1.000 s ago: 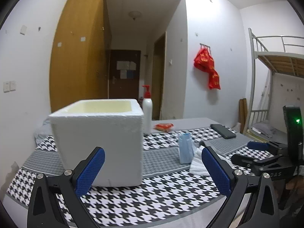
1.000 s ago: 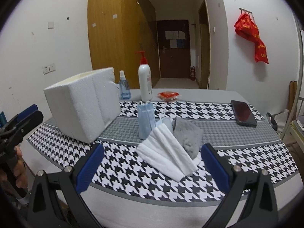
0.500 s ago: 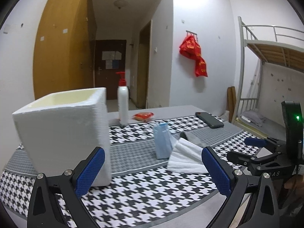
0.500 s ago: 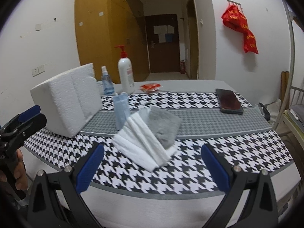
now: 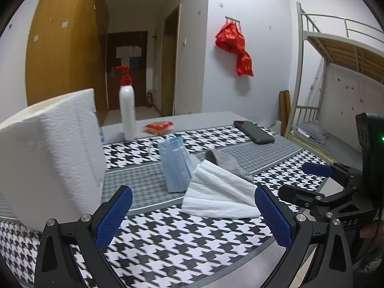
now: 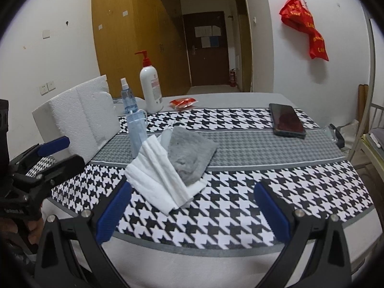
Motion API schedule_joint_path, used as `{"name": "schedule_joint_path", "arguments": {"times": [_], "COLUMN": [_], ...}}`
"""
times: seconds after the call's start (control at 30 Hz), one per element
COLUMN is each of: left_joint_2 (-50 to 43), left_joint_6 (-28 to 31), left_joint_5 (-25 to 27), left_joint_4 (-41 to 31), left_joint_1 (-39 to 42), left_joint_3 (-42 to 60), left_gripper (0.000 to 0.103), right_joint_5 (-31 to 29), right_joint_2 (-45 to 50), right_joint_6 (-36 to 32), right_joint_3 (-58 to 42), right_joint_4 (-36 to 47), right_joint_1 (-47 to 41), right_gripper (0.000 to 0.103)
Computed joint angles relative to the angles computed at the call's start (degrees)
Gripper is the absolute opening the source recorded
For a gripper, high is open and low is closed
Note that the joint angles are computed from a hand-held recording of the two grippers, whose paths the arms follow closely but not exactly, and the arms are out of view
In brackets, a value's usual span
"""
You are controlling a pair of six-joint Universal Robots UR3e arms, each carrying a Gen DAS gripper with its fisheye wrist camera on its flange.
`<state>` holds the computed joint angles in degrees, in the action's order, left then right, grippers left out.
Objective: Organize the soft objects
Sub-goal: 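Withdraw both tools from the box toward the tissues and grey cloth, then lower the left tool onto the white tissues and close on them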
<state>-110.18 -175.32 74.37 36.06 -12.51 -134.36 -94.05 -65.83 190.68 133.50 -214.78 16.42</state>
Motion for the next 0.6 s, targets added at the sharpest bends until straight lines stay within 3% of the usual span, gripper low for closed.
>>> {"name": "schedule_joint_path", "arguments": {"times": [0.2, 0.37, 0.6], "left_joint_2": [-2.0, -3.0, -5.1], "left_joint_6": [-0.4, -0.3, -0.9], "left_joint_5": [1.6, -3.0, -1.9], "left_joint_4": [-8.0, -19.2, -27.2], "left_joint_1": [-2.4, -1.3, -2.9], "left_joint_3": [6.4, 11.4, 16.9], "left_gripper": [0.099, 0.094, 0.083], "right_joint_5": [3.6, 5.7, 8.1], "right_joint_2": [-0.5, -1.1, -1.1], "right_joint_6": [-2.5, -3.5, -4.6], "right_joint_3": [0.0, 0.6, 1.6], "right_joint_4": [0.7, 1.2, -0.1], "right_joint_1": [-3.6, -6.0, -8.4], "right_gripper": [0.103, 0.103, 0.103]}}
